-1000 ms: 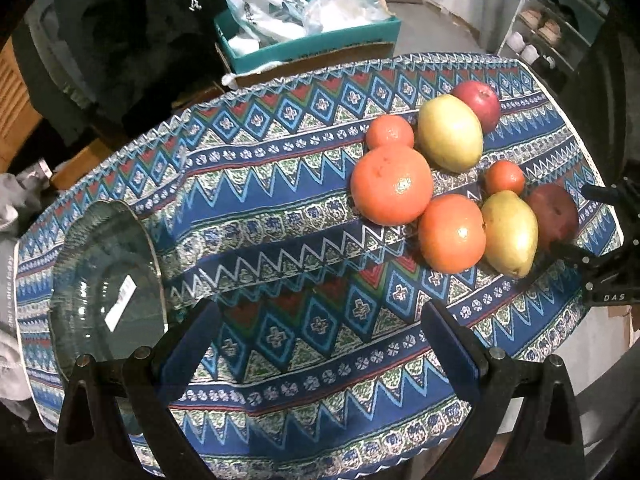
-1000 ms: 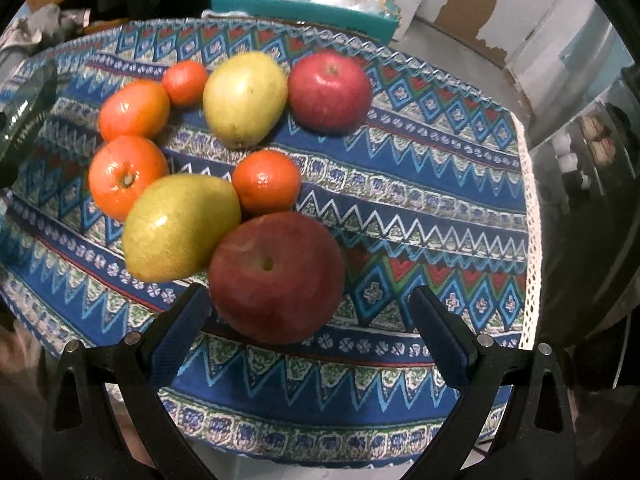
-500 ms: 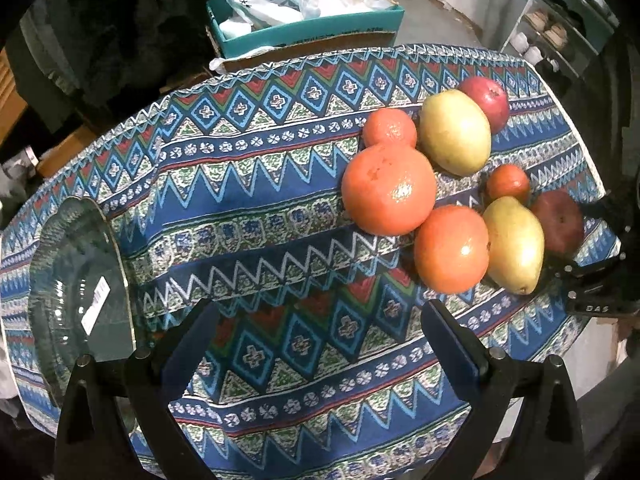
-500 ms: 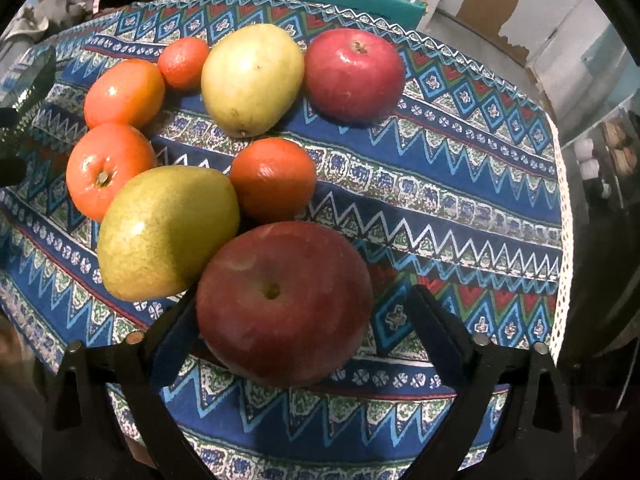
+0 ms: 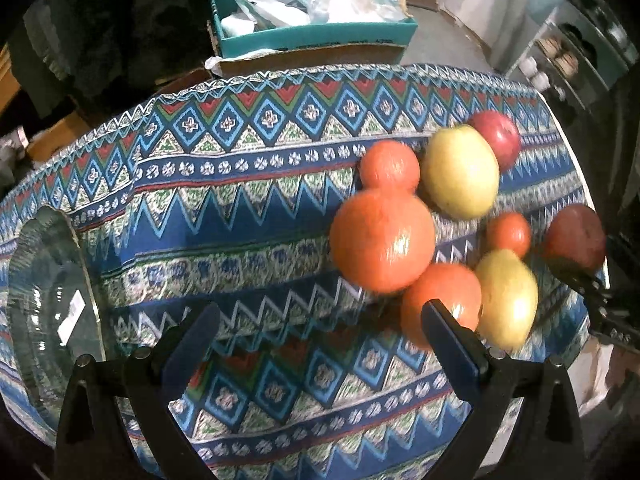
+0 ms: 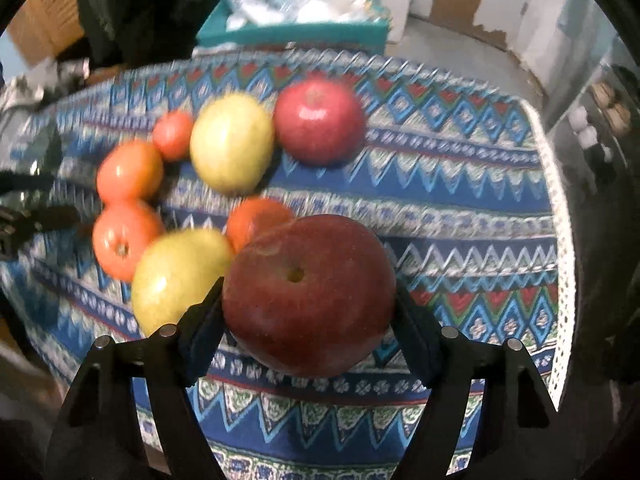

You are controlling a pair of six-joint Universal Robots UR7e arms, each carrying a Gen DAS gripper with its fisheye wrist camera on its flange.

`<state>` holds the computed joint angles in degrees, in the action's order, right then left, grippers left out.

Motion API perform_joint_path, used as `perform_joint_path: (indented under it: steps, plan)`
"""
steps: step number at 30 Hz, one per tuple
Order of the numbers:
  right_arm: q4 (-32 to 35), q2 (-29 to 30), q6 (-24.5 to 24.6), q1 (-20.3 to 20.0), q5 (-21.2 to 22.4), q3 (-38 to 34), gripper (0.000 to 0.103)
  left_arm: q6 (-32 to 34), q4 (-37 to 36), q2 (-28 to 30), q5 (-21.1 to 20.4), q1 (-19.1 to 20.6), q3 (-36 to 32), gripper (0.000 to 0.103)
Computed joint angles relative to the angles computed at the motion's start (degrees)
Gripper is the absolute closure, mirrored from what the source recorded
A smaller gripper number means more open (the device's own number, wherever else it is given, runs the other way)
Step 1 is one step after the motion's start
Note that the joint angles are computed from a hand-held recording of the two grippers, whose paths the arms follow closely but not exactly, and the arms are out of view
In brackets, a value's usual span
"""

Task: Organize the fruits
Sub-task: 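Reach the left tool to the large orange while the right tool reaches the red apple, then close the left tool on the orange while the right tool grips the red apple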

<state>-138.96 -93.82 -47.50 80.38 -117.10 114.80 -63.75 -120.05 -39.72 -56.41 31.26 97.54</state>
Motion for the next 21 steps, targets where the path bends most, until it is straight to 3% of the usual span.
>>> perform_joint_path:
  steps: [6, 21]
  plan:
    - [-2.2, 0.3, 2.5, -0.1, 3.7, -1.2, 0.027, 0.8, -2.0, 1.9, 0.2, 2.0, -2.8, 0.001]
    - [-2.2, 4.1, 7.1, 2.5, 3.8, -3.7, 0.027, 3.3, -4.3, 6.2, -2.9, 5.4, -6.7, 0.002]
